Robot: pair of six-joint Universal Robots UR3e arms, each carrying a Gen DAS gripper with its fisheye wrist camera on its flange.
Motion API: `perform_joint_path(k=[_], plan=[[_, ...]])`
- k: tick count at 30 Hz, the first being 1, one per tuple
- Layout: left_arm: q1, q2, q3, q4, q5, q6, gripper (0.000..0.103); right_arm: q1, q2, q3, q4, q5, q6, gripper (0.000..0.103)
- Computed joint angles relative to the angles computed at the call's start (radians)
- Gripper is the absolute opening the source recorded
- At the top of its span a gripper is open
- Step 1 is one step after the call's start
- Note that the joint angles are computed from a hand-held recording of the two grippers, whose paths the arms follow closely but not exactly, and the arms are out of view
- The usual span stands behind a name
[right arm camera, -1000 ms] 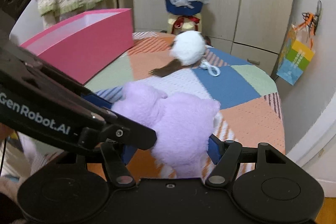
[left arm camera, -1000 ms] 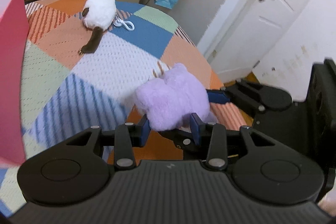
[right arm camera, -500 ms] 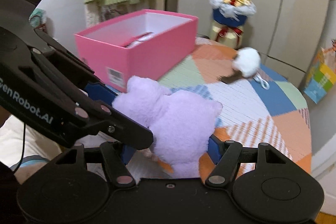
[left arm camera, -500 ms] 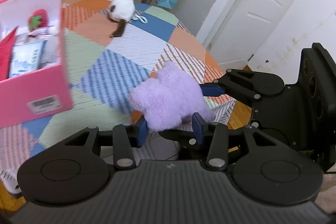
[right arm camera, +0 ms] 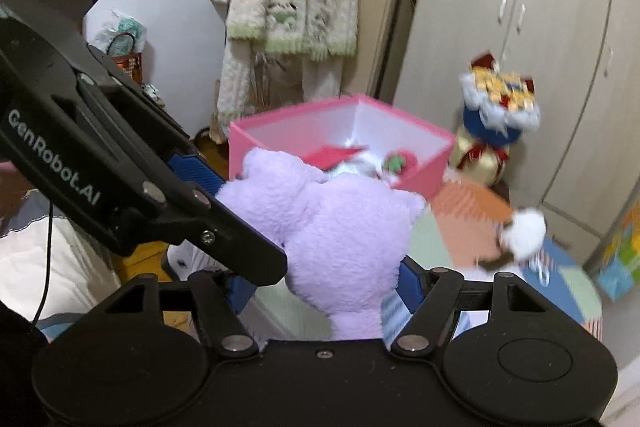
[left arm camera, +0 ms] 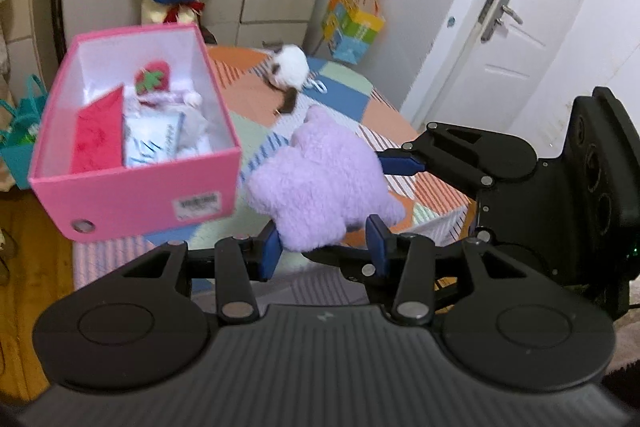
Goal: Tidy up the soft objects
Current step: 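Lift the lilac plush and carry it into the pink box with the left gripper, then open the left gripper and withdraw it from the box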
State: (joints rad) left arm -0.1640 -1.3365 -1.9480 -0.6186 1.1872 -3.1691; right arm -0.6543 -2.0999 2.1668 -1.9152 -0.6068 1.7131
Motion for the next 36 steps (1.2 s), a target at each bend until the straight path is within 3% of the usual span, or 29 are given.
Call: perform_joint_path(k=[4, 9, 15, 21, 36], plan=[[0.065, 0.019, 0.002, 0.006, -0.022, 0.051, 0.042, 0.094, 0.077, -0.003, -0.212, 0.000, 0.146, 0.075], [0.114, -0.014, 0.022, 0.088, -0.011, 0.113, 0.043, 0.235, 0.259, -0.020, -0.646, -0.038, 0.399, 0.075], [0.209, -0.108, 0.076, 0.142, -0.078, 0.110, 0.043, 0.361, 0.539, -0.197, -0.890, -0.084, 0.589, 0.075], [0.264, -0.259, 0.171, 0.159, -0.117, 0.078, 0.044, 0.456, 0.779, -0.430, -0.909, -0.138, 0.691, 0.075], [0.266, -0.582, 0.402, 0.186, -0.067, -0.046, 0.044, 0.612, 1.122, -0.943, -0.628, -0.367, 0.744, 0.074]])
